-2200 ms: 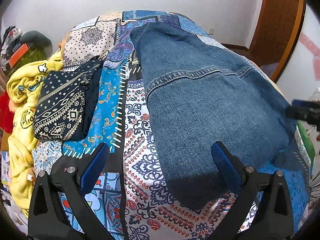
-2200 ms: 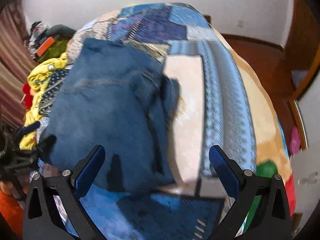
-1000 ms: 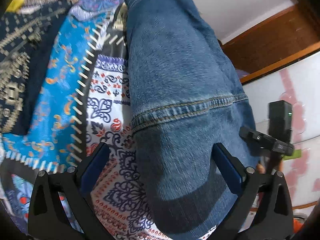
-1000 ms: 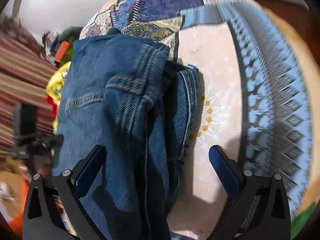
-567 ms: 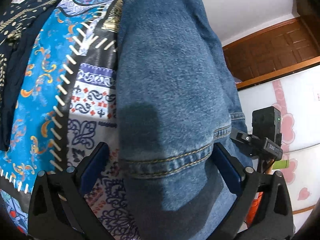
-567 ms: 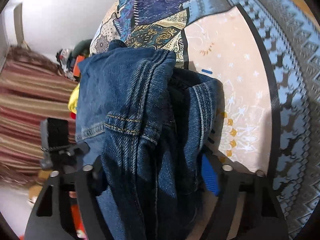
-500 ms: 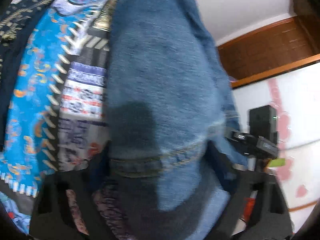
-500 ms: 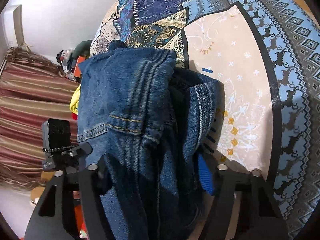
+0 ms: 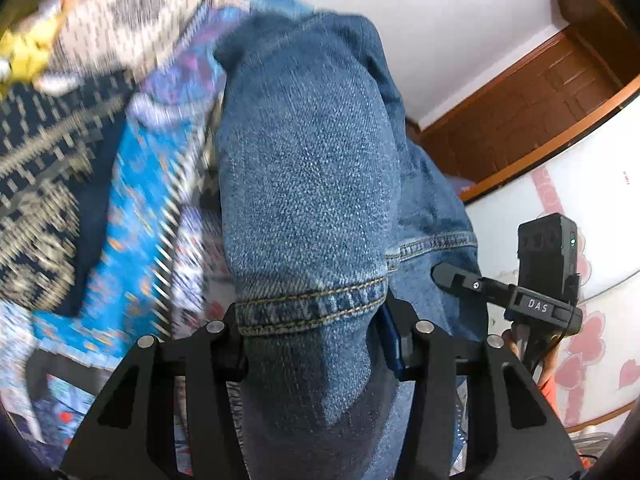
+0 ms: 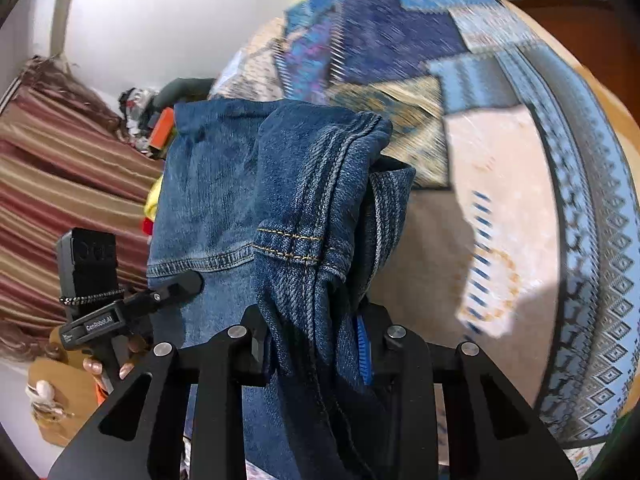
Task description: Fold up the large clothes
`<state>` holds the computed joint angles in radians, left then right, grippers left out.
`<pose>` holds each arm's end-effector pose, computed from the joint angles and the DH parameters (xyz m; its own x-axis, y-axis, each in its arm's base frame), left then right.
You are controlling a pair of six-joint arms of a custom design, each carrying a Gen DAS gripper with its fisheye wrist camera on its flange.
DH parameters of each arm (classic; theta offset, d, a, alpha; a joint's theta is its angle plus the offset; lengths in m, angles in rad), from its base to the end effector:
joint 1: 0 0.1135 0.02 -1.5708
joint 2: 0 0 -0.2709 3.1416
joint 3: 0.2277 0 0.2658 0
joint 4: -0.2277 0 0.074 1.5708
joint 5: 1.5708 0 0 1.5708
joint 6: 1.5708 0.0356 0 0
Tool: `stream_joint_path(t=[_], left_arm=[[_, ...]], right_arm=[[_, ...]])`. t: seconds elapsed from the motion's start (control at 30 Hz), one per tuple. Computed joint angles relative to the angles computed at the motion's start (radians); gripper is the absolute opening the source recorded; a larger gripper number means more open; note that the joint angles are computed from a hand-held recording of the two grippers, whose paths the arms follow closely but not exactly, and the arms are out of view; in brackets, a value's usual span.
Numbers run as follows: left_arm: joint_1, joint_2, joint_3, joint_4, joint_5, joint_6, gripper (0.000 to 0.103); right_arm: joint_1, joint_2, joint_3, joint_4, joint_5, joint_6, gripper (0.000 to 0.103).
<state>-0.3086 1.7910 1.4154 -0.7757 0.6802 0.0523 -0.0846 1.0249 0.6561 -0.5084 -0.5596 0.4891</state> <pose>0.3586 -0.1378 0.2458 -0.8439 0.3117 -0.4368 0.5250 0.6475 -0.5523 0.2100 0.0012 0.2275 -0.8016 0.4676 -0.3726 0.1247 0.7402 0.6607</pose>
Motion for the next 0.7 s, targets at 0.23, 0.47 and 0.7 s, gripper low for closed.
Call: stream_joint_path(t=[0.23, 0.47, 0.7], left_arm=[[0.187, -0.020, 0.183, -0.143, 0.068, 0.139, 0.049], [0.378, 0.117, 0.415, -0.262, 0.126, 0.256, 0.049], [0.458, 0.349, 0.661, -0.360, 0.092, 0.318, 0.049]], right_arm=[[0.217, 0.106, 0.176, 0.111, 0.141, 0.125, 0.028], [0.390, 0.356, 0.362, 0.281, 0.251, 0.190, 0.028], [0.467, 0.626, 0.503, 0.398, 0.296, 0.220, 0.028]])
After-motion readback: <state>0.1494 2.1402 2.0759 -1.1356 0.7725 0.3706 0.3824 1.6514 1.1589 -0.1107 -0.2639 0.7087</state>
